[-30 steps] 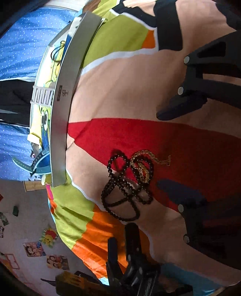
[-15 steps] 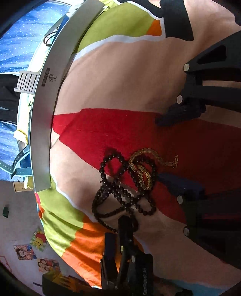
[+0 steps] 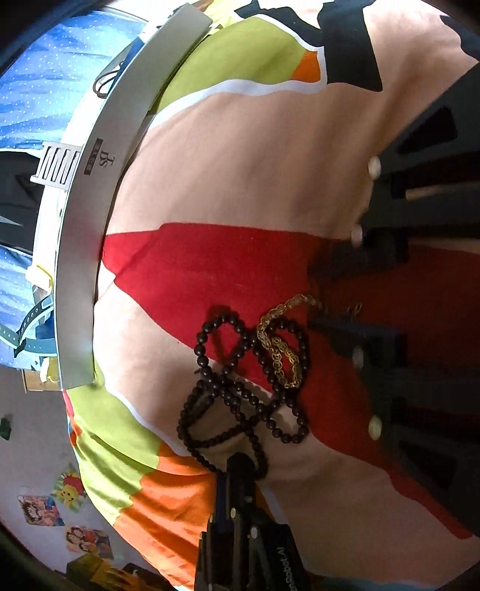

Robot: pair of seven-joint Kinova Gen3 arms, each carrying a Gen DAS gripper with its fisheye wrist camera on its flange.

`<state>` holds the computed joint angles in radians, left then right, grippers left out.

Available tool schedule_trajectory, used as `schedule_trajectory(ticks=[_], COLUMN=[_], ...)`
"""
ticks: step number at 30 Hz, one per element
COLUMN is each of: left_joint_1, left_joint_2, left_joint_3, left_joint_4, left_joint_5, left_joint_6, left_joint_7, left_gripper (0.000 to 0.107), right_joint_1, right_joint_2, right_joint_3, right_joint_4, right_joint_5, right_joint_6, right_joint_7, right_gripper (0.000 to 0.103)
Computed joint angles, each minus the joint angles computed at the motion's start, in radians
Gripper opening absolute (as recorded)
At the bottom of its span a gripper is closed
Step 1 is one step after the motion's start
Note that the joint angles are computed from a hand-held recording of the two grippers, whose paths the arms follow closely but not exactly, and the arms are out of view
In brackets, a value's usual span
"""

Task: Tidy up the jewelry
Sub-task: 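Grasp the black bead necklace with the left gripper while the right gripper grasps the gold chain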

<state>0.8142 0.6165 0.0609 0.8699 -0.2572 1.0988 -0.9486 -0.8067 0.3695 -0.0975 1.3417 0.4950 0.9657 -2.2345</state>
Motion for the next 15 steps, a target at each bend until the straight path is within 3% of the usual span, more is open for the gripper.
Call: schedule_trajectory(ticks=[4, 15], left_joint_1=[0.016, 0.108], left_joint_2=[-0.018, -0.072], left_joint_3=[-0.011, -0.030], left_joint_4=[0.010, 0.025], left_joint_5=[-0.016, -0.150], left_joint_6=[0.009, 0.042], left_joint_7=[0.030, 0.118], left_gripper=[0.003, 0.003], right_joint_1=[0.034, 0.028], right_joint_2=[-0.035, -0.180], right_joint_3=[-0.001, -0.031], right_joint_4=[0.041, 0.188], right_joint_5=[-0.049, 0.115], right_joint_6=[-0.052, -0.111], right_joint_7=[-0.045, -0.275], right_gripper=[0.004, 0.003])
